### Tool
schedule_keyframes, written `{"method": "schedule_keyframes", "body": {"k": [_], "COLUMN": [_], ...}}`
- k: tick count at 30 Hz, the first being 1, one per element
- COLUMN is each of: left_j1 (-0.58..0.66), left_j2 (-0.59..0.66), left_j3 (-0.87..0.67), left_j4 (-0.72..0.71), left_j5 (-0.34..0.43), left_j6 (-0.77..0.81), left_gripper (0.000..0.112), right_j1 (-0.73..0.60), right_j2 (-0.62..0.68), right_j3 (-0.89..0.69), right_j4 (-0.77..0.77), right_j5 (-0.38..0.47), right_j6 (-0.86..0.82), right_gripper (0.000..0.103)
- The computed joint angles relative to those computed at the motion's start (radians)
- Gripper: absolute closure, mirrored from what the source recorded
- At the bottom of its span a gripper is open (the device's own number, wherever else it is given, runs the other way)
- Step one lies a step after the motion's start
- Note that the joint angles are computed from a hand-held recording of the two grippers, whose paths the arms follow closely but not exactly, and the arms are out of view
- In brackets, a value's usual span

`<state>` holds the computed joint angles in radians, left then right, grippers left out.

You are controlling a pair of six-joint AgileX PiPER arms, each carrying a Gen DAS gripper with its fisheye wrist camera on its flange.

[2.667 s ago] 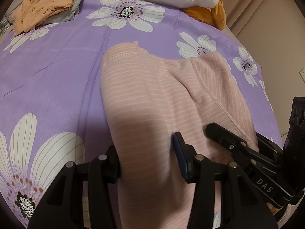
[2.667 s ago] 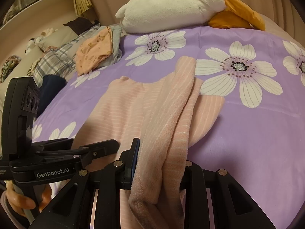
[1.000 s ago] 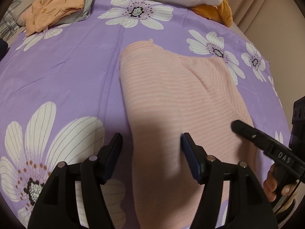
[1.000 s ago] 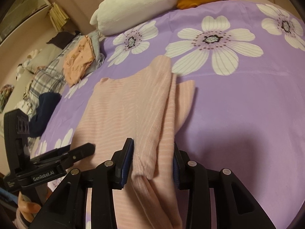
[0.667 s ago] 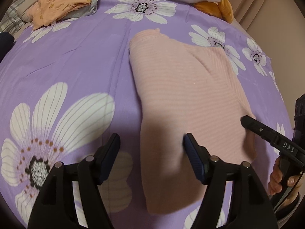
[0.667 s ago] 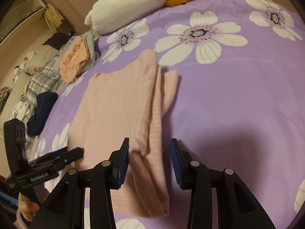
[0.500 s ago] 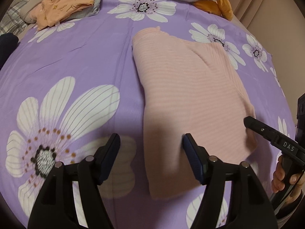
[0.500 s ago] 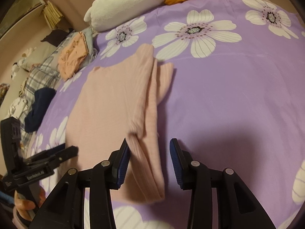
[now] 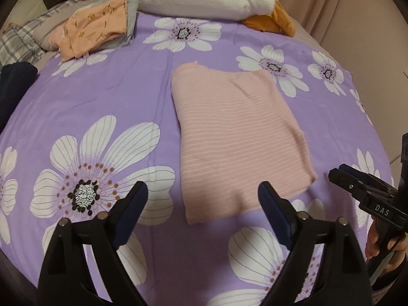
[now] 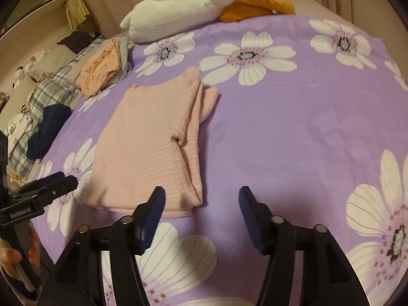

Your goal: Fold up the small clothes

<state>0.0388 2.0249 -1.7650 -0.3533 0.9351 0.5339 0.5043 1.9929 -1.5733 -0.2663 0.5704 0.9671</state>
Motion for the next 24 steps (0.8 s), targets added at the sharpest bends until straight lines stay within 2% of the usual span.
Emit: {"method": "schedule_keyframes", "body": {"k": [3,6,10,12,15,17,24], "left_j1": [-0.007,-0.021,-0.028,-0.033,-0.043,-0.046,-0.055], "left_j2": [-0.037,-0.073,-0.109,-0.126,-0.156,-0.169,-0.211], "left_j3": [0.030,0.057,0.084,0.096,0.118,0.122,0.133], "left_j4": [0.008,0.040,0.065,0.080,0.104,0.104,0.113], "left_j5": [-0.001,-0.010,-0.021,-0.024,-0.037,-0.033,-0.030], "left_j6": [-0.006,-0.029,-0.061,-0.085,-0.106,-0.104,-0.110], "left_gripper": [0.022,0.022,0.019,0.009,0.010,0.010,0.010], "right_j1": [0.016,0.035,0.060,0.074,0.090,0.099,0.133], "right_j2": [-0.023,-0.042,-0.078,-0.096,-0.110,-0.118,-0.137], "right_j3": [0.005,0.006,0.029,0.040,0.035,0.031,0.004], "right_j4": [-0.036,-0.085,-0.161,-0.205,-0.248,-0.266,-0.339], "right_j5": [0.010,0.029,0.029,0.029,0.052,0.062,0.106], "right_j6": [0.021,0.055,0.110,0.145,0.165,0.170,0.229], "right_gripper": [0.041,0.035,0.018,0.017,0.012,0.003,0.003]}}
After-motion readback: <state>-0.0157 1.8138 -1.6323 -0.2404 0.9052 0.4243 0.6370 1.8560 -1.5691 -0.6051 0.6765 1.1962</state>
